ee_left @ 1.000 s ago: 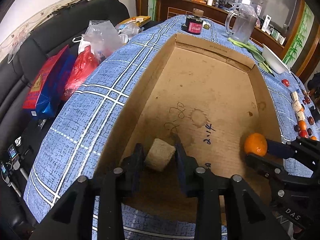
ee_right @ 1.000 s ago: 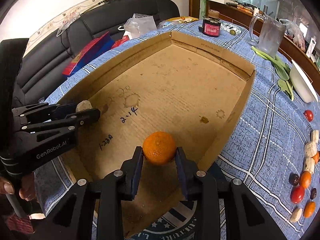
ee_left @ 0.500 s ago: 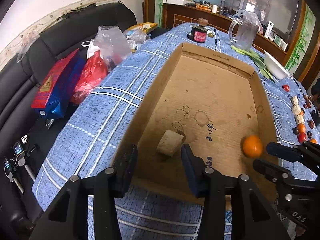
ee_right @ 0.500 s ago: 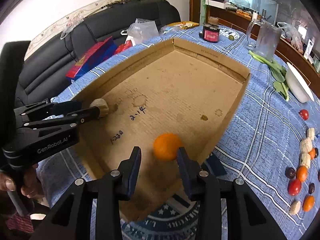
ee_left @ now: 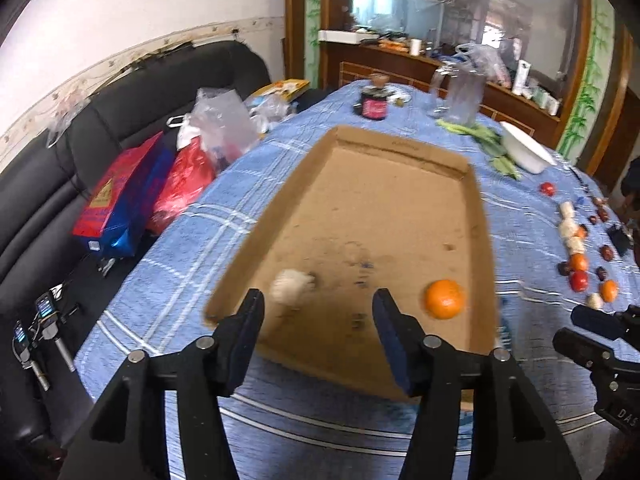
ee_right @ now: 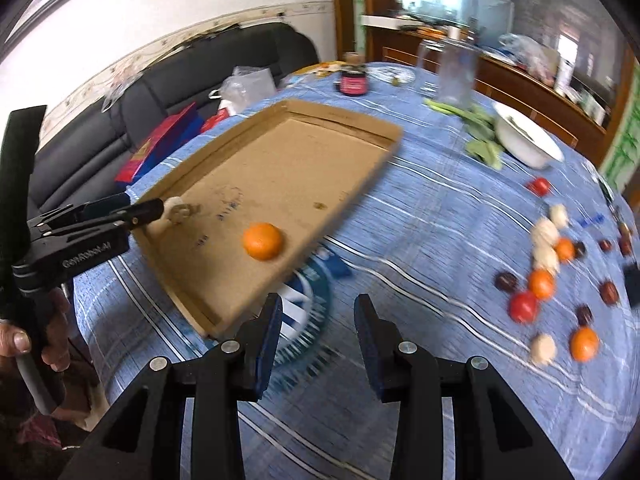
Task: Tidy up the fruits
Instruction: 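Withdraw both open tools from the tray back over the fruit row, then grasp a second mandarin orange with the right tool while the left tool grasps a red tomato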
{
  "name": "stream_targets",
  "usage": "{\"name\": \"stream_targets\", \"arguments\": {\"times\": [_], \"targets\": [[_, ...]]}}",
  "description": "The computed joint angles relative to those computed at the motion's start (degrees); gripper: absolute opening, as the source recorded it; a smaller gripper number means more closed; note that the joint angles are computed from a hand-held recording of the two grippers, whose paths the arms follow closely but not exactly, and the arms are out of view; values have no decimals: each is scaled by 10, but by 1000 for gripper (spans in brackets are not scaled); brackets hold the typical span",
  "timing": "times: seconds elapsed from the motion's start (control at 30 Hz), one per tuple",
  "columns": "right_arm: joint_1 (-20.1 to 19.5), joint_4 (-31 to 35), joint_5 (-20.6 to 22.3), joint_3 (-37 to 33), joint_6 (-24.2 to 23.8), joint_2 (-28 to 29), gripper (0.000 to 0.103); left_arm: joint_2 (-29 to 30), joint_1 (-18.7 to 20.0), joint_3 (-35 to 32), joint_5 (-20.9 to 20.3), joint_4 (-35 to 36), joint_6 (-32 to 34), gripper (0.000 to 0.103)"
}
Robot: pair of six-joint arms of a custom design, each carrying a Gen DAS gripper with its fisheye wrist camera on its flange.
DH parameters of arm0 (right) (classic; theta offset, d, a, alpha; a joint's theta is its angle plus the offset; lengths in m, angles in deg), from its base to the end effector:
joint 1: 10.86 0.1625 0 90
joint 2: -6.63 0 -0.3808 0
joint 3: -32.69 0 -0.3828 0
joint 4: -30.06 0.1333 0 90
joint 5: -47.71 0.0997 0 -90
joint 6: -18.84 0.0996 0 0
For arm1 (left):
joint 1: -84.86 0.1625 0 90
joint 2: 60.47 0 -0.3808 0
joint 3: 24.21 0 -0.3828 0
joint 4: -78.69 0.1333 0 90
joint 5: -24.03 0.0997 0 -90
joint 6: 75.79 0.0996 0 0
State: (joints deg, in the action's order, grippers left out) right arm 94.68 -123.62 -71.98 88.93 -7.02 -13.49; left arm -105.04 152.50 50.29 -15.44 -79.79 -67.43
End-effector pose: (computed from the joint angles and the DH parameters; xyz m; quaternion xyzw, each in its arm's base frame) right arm 0.2939 -0.7436 0.0373 0.2748 -0.8998 0.2069 0.2685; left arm -0.0797 -0.7462 0.2514 0.0903 0.8605 -0.3454 0.3635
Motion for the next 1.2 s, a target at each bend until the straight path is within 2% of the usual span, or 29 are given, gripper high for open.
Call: {"name": "stream_targets", "arguments": {"times": [0.17,0.3,0.43,0.53,0.63,0.87,1.2], "targets": [[-16,-46,-13,80,17,-58,40,17,-22,2,-17,-10,14,64],[-33,-79,-22,140,38,-104,40,39,-41,-6,-39,2,17,74],[-52,-113,-36,193,56,-149,41,66,-56,-22,-64,25,25,74],[-69,-133,-42,221,72,-178,52,85,-65,-37,-79,44,24,75],[-86,-159,-52,241,80,-201,55,106,-71,-55,-89,68,15,75],[-122,-160,-60,211,73,-201,55,133,-79,-79,-91,111,-3,74],[-143,-60,-13,75,44,-135,54,155,-84,-96,-74,141,-16,74]]}}
